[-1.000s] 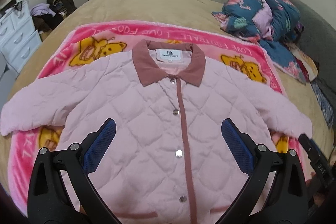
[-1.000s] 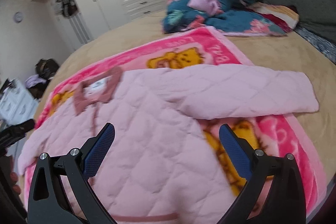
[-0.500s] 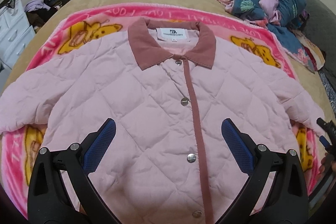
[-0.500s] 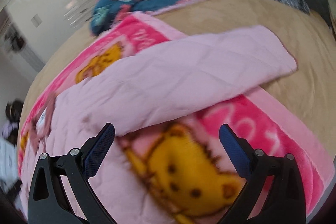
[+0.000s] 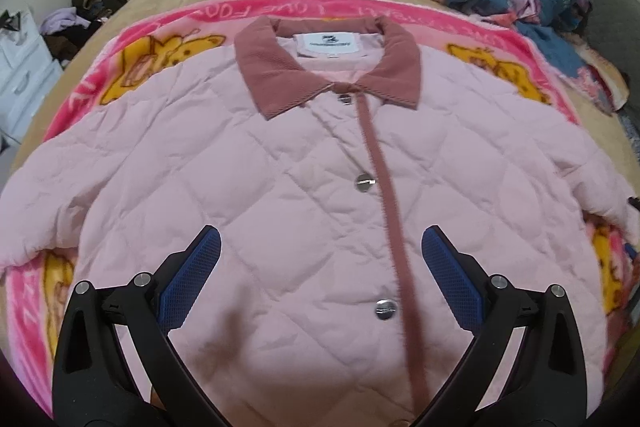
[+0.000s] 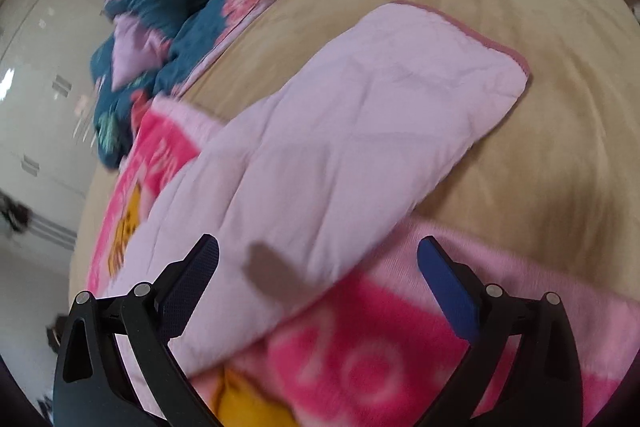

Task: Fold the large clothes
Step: 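Reach the right gripper to the sleeve cuff and close on it, then lift the sleeve with the right gripper, fold it across the jacket, release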

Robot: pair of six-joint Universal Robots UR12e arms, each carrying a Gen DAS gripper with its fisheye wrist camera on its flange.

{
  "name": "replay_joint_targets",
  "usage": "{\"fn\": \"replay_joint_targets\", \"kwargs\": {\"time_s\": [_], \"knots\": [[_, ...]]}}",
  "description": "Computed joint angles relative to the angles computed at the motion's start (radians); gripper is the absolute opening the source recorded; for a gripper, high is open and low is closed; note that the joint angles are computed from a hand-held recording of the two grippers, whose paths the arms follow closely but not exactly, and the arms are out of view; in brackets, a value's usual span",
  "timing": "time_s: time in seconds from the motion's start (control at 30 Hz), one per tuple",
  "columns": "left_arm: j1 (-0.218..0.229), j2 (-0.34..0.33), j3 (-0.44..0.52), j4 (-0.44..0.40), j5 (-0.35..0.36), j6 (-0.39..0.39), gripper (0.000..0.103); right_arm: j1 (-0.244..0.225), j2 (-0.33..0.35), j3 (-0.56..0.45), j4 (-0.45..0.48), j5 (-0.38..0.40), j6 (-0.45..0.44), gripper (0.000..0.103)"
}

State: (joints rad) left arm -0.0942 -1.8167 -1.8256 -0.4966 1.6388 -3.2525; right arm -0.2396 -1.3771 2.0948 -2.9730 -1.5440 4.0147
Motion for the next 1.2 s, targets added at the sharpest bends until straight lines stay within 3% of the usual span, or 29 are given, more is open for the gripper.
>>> {"fn": "replay_joint_targets", "kwargs": {"time_s": [0.13,0.2,0.27,0.37,0.47,0.57,0.67,0.83,0.97,1.07,1.2], "knots": [[0.006,-0.003,0.003,-0.006,0.004,-0.009,0.094,-0.037,0.031,0.004,-0.054,0.005,0.042,0.099],[0.007,-0.002,0.005,-0.014,0.022,-0.012,0.094,-0.059,0.038,0.019,-0.089,0.021,0.088,0.086],[0.015,0.003,0.007,-0.034,0.014,-0.025,0.094,-0.076,0.04,0.027,-0.122,0.028,0.094,0.058],[0.034,0.015,0.007,-0.035,-0.016,-0.044,0.094,-0.096,0.039,0.03,-0.166,0.075,0.083,0.035],[0.044,0.027,0.004,-0.017,-0.003,-0.057,0.094,-0.064,0.021,-0.003,-0.162,0.005,-0.035,0.024],[0.06,0.042,0.014,-0.063,-0.041,-0.057,0.094,-0.009,0.001,-0.046,-0.184,-0.068,-0.191,0.02],[0.059,0.055,0.025,-0.081,-0.018,-0.031,0.094,0.033,-0.007,-0.086,-0.218,-0.087,-0.292,0.018],[0.069,0.073,0.037,-0.044,-0.017,-0.009,0.094,0.101,-0.006,-0.155,-0.292,-0.038,-0.423,0.016],[0.097,0.086,0.012,-0.04,-0.079,-0.033,0.094,0.164,0.009,-0.211,-0.314,0.005,-0.517,0.016],[0.117,0.089,0.011,-0.08,-0.121,-0.058,0.094,0.199,0.021,-0.236,-0.337,0.048,-0.546,0.016],[0.14,0.113,-0.013,-0.033,-0.169,-0.078,0.094,0.242,0.032,-0.257,-0.344,0.1,-0.563,0.016]]}}
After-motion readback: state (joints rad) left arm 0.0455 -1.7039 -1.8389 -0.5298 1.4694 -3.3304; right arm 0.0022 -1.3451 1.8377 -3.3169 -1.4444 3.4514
